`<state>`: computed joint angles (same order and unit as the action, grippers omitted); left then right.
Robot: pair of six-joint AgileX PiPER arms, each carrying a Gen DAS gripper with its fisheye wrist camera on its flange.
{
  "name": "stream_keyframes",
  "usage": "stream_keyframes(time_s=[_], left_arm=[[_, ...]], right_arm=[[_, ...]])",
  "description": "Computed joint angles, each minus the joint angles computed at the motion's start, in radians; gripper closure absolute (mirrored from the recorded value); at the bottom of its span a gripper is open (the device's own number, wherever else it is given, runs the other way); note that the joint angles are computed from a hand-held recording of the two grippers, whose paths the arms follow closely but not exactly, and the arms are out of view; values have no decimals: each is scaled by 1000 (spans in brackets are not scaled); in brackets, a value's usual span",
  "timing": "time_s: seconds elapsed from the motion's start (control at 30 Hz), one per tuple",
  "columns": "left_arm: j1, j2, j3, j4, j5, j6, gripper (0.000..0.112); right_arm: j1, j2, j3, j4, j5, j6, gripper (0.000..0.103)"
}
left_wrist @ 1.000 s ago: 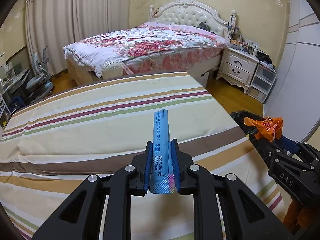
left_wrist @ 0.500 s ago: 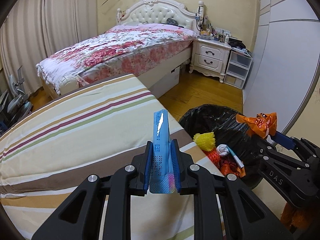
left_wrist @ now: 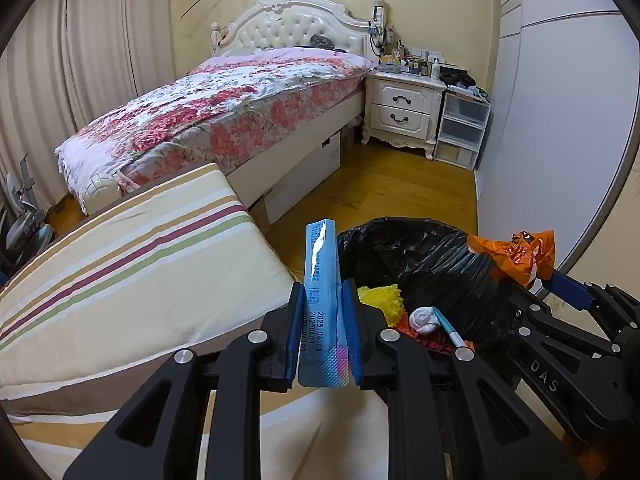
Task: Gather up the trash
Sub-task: 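Carry the packet and bag over the black bin and open both tools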
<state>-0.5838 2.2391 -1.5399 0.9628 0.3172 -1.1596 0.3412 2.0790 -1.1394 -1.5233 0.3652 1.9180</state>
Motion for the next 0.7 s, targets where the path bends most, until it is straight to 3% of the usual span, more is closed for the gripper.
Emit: stream_keyframes(time_s=[0.27,0.33,0.4,0.7], left_arm=[[-7,55,-90,-105,35,111,90],[-7,63,-103,-116,42,121,81],[-9,66,-104,-88,44,93,69],[-10,56,-92,-30,46,27,44]], right_arm=[[-12,35,-35,22,3,-25,50],[-15,40,-39,13,7,-16,42],[-17,43,-40,13,9,-13,42],[-11,31,-28,21,49,-1,34]])
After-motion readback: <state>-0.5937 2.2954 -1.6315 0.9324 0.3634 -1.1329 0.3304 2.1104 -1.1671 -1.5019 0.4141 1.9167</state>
